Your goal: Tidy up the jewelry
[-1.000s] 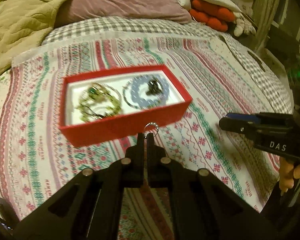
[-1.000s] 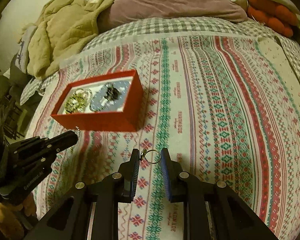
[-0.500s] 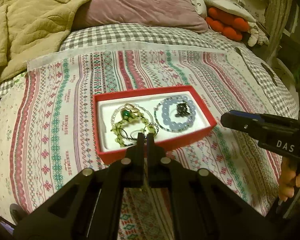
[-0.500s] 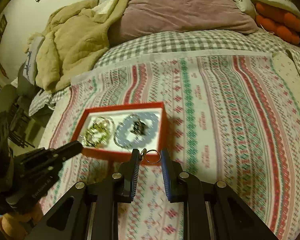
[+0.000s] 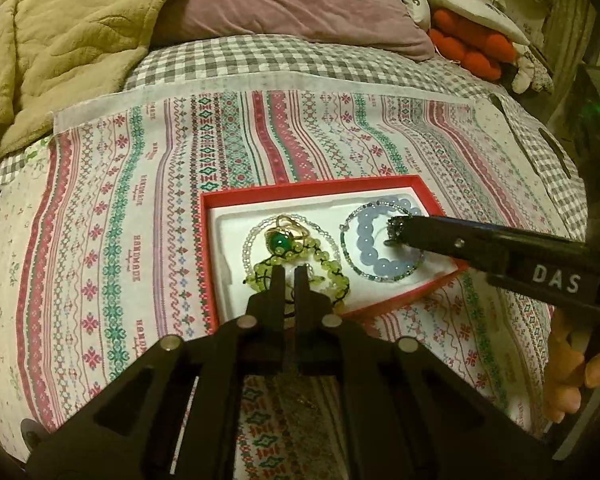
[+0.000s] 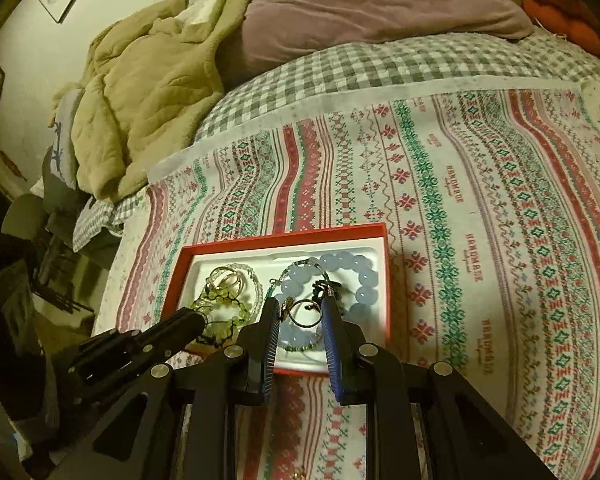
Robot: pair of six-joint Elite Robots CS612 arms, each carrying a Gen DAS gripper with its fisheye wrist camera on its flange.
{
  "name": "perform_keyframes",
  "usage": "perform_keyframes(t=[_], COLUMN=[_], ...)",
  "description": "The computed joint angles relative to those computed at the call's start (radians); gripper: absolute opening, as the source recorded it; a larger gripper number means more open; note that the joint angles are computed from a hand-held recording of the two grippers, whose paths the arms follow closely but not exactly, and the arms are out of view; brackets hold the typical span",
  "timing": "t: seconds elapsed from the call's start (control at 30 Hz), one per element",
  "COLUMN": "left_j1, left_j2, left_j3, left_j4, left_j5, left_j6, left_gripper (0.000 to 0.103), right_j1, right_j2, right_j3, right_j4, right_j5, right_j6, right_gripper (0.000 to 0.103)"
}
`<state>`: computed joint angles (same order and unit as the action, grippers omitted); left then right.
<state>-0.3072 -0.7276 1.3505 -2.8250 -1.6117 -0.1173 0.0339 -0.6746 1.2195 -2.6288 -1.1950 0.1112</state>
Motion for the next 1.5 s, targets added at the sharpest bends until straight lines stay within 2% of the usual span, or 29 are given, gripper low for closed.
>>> perform_keyframes(t=[0.1,0.23,0.4,0.7,0.8,0.87,0.9,0.93,1.17,1.27,1.5], left_j1=[0.002,0.004,0.005,0.002,-0.003,-0.007,-0.008,-0.009,-0.009,-0.009,-0.012], left_j2=[-0.004,-0.014,-0.027,-0.05,-0.06,-0.068,-0.07,-0.073,-0.093,-0.101,-0.117], left_j3=[0.005,0.019,0.037,0.065,0.078,0.087,0.09,0.096,0.136,0.15,0.196], left_j4=[-0.003,-0.014,-0.033,-0.014,0.009,0.044,0.054,0.066,0.106,0.125,0.134], left_j5=[-0.003,-0.001,0.005,0.029,0.045,0.067,0.071,0.076,0.059,0.051,0.072], left_j6=[-0.002,0.002,0.005,-0.022,-0.024,-0.031,-0.033,-0.036,-0.056,-0.058,-0.029], left_gripper=[0.023,0.028,0.046,0.066,0.07,0.072,0.073,0.074,0.079,0.081,0.082], right_j1=[0.003,0.007,0.012,0.013,0.013,0.012,0.011,0.01,0.008,0.008,0.008], right_j2=[0.008,0.015,0.015,-0.011,-0.03,-0.044,-0.051,-0.061,-0.107,-0.12,-0.142], right_j3=[-0.013,-0.024,-0.025,0.003,0.03,0.052,0.064,0.082,0.157,0.186,0.245], right_j4=[0.009,0.015,0.003,0.006,-0.008,-0.022,-0.033,-0.055,-0.071,-0.076,-0.065], right_j5=[0.002,-0.001,-0.011,-0.034,-0.051,-0.059,-0.063,-0.068,-0.097,-0.108,-0.13], right_j6=[-0.007,-0.022,-0.049,-0.088,-0.105,-0.111,-0.111,-0.112,-0.171,-0.189,-0.242], right_gripper=[0.022,0.022,0.024,0.025,0.027,0.037,0.054,0.063,0.064,0.068,0.07])
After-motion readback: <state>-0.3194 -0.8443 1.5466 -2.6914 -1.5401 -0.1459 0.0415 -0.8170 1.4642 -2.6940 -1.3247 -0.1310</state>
